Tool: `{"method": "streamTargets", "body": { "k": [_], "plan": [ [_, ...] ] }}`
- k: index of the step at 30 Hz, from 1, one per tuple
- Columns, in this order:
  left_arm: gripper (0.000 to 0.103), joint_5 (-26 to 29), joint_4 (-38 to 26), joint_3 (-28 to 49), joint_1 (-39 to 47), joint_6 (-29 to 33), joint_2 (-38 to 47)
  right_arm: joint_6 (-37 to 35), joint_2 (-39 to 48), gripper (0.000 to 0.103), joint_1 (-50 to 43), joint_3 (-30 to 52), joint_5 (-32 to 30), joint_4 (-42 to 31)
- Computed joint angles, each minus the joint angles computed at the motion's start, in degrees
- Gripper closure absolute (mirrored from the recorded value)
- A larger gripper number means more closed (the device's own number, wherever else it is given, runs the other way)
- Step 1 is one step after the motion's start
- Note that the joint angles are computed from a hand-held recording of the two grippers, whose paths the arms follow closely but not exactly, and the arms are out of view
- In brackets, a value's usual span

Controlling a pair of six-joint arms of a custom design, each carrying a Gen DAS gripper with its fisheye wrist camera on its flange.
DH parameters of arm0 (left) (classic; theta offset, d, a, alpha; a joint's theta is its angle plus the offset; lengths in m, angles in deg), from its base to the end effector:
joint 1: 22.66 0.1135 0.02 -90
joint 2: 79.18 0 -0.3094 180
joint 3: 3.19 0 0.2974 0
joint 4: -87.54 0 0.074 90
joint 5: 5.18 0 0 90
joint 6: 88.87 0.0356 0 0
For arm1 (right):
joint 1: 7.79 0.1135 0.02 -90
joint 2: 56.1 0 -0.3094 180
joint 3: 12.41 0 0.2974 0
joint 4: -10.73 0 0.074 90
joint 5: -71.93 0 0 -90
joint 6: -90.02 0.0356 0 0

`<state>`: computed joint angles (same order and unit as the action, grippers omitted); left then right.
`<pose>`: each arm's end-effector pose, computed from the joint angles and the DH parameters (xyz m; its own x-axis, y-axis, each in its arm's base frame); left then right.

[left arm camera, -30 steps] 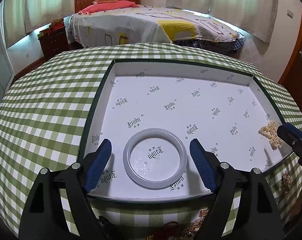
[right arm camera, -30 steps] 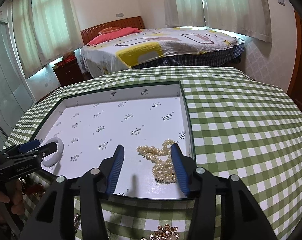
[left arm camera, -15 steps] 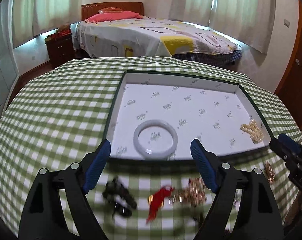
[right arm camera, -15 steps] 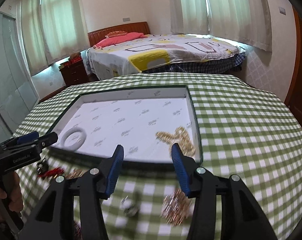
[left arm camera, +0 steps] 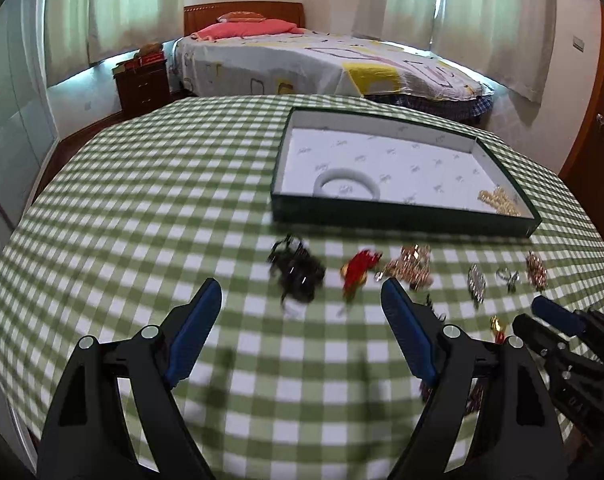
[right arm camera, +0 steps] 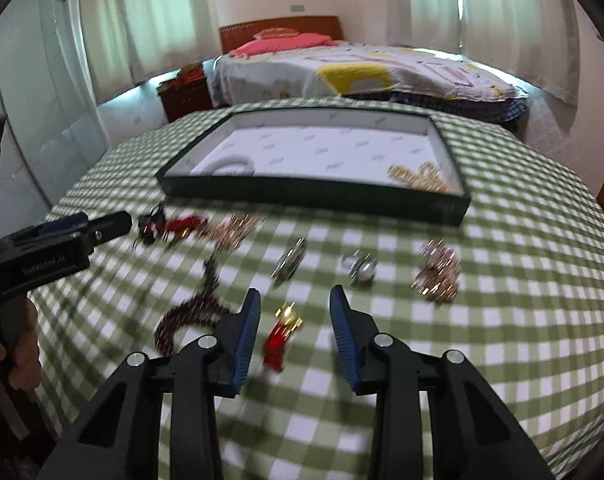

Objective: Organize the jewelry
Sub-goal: 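Withdraw the left tool from the tray while the right tool grasps the red tassel pendant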

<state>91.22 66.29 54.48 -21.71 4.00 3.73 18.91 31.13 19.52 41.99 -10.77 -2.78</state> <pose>0.3261 0.0014 0.2144 -0.7212 0.0378 -0.6917 0.0965 0.9943 -0.0463 0.2957 0.1476 0.1822 -0.7303 -0.0157 -0.6830 -0.1487 0.9794 0.1365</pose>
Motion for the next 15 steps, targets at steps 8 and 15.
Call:
{"method": "streamTargets", "body": {
  "k": [8, 15],
  "plan": [
    [0.023, 1.27, -0.41, -2.8, 0.94, 0.74, -2.34, 1.63, 2.25, 0.088, 1.54, -0.09, -1.08, -1.56],
    [0.023, 0.74, -0.41, -3.56, -1.13, 0.46, -3.1, 1.39, 0.52, 0.093, 1.45, -1.17, -0.3, -1.78]
  ]
}}
